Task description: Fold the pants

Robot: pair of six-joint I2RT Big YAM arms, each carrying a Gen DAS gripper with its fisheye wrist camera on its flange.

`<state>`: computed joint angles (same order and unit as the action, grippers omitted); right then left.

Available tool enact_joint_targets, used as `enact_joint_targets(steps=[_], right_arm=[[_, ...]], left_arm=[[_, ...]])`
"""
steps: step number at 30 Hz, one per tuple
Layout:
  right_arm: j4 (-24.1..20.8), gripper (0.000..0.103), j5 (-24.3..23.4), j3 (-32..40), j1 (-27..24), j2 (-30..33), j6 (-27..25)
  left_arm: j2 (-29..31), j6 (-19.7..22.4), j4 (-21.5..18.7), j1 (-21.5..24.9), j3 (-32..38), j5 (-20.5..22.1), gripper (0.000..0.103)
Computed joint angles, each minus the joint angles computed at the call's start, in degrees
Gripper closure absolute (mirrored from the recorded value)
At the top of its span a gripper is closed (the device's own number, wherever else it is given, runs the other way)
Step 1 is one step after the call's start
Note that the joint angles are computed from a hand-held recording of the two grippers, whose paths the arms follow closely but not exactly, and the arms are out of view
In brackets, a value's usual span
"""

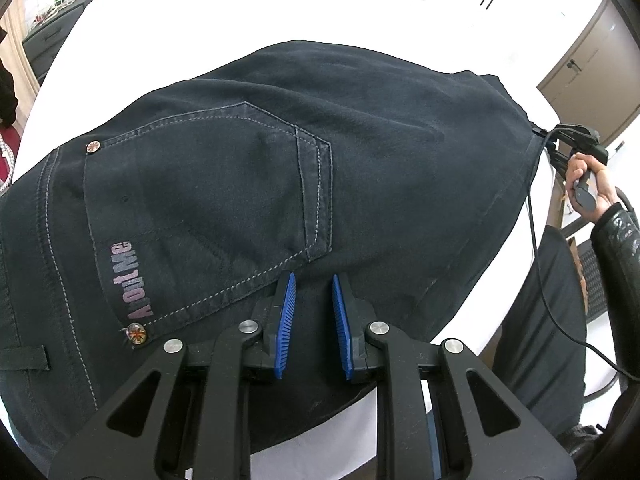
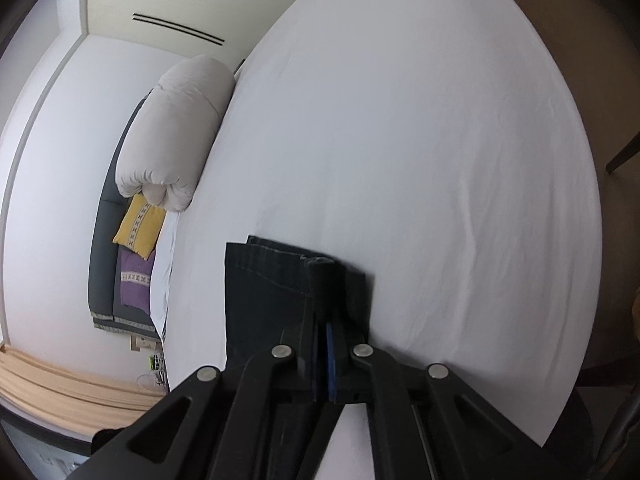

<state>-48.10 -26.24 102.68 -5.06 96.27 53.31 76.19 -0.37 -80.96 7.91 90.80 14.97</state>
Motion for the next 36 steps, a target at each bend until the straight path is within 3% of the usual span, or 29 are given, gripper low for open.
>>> enact_joint_targets(steps=[4,8,12,13,14,15,16,19,23,27,30,33,36], right_arm=[[1.6,0.101,-0.8,-1.6,-0.7,-0.7,1.5],[1.3,0.102,-0.1,-2.9,-0.7,-1.9,-1.3],[6.1,0.099,-6.6,-6.7,-2.8,-3.3,1.3],[5.3,0.098,-5.5,-6.8,-3.2,-4.2,0.4],[2.3,0.093,-1.9,-5.8,-3.2,-5.1,-2.5],[-1.5,0.072,2.0,-4.3,-2.9,-5.7,-5.2],[-3.6,0.059,4.4,-3.8,-2.6,-6.9,-7.9],[-6.7,0.058,-0.9,-4.6,-1.4,-10.5,-14.9],[-8.0,0.058,-14.5,-9.0,4.2,-15.5,-18.6],[-7.8,0.063,-25.5,-12.7,13.7,-16.0,-13.8],[-10.9,0.066,-26.7,-13.0,20.2,-14.2,-14.3],[-9.0,0.066,-27.0,-14.7,21.9,-13.8,-9.7],[-9.0,0.066,-26.2,-14.8,21.9,-13.8,-9.1]], left_arm=[[-0.5,0.1,0.0,0.7,-0.3,0.9,0.084],[-2.2,-0.2,1.3,1.9,-2.5,2.2,0.084],[-3.9,0.5,2.1,2.9,-4.2,2.7,0.084],[-4.4,0.8,2.2,3.4,-4.8,3.0,0.084],[-4.9,1.0,2.3,3.9,-5.2,3.4,0.084],[-5.4,1.2,2.4,4.5,-5.7,4.1,0.084],[-5.8,1.4,2.5,4.9,-6.1,4.7,0.084],[-6.9,1.7,3.1,6.3,-7.5,6.5,0.084],[-7.9,2.0,3.8,7.3,-8.8,8.1,0.084],[-8.7,2.7,4.0,7.5,-9.6,8.4,0.084],[-8.9,2.9,4.0,8.2,-9.8,9.4,0.084],[-9.0,3.2,4.0,9.1,-9.9,11.0,0.084],[-9.1,3.4,4.1,9.9,-10.2,11.8,0.084]])
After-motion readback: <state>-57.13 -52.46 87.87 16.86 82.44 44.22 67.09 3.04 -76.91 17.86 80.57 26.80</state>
